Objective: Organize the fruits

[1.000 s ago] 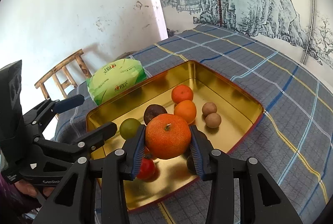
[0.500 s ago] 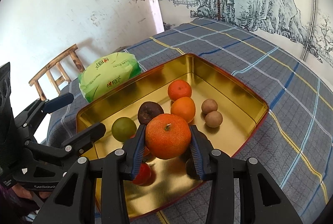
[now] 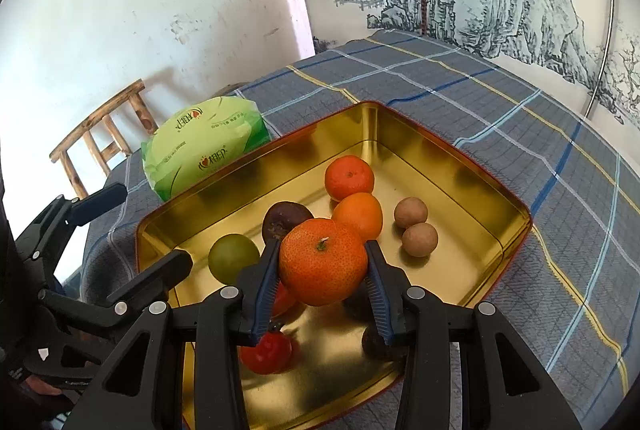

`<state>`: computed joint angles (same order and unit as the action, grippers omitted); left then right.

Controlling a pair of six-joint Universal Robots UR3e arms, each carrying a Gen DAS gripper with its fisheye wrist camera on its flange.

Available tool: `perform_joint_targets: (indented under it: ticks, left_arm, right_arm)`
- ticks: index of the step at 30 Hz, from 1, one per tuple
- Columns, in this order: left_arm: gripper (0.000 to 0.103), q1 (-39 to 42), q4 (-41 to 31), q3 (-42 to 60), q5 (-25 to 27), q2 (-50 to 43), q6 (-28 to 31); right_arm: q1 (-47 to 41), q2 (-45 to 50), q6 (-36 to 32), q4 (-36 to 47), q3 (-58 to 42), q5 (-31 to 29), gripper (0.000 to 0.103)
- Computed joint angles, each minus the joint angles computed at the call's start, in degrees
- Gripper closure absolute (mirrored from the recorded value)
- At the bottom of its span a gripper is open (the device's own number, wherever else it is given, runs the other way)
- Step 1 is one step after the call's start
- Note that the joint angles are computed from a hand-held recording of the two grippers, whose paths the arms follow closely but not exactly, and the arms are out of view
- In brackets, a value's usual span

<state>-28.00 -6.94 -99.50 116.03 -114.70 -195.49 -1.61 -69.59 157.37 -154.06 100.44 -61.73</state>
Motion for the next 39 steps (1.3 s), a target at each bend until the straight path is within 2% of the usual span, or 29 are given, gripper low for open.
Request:
perform_joint_targets:
  ticks: [10, 15, 17, 20, 23, 27, 34, 39]
  left_arm:
    - [0.003, -1.4, 1.9, 0.5, 3.0, -1.1, 1.1]
    - [0.001, -1.6, 2.9, -0.3, 3.1, 0.6, 0.8]
    - [0.001, -2.0, 2.2, -0.3, 3.7, 1.3, 0.6]
    - [0.001, -3.5, 3.1, -0.6, 5.4, 2.2, 0.9]
    - [0.001, -5.2, 3.9, -0.5, 7.9, 3.0, 0.9]
    - [0.001, -7.7, 5.3, -0.9, 11.6, 5.2, 0.2]
    - [0.001, -11.1, 3.6, -0.4, 16.3, 9.1, -2.9]
    - [0.001, -14.8, 3.9, 1.5, 21.0, 10.1, -2.0]
  right_arm:
    - [0.2, 0.1, 0.8, -1.5, -0.4, 0.8, 0.06]
    - [0.0, -4.7, 1.2, -6.6, 5.4, -0.3, 0.057]
    - [-0.2, -8.3, 1.7, -11.8, 10.5, -1.3, 0.043]
    - [-0.8, -13.0, 3.1, -19.7, 17.1, -3.3, 0.031]
    - [-1.7, -18.0, 4.7, -27.4, 23.4, -5.8, 0.023]
    - [-5.1, -25.9, 7.0, -34.4, 31.1, -5.4, 0.016]
    - [-11.0, -38.9, 9.4, -37.8, 39.9, -3.1, 0.006]
    - [-14.6, -48.0, 9.2, -33.1, 42.4, 0.8, 0.004]
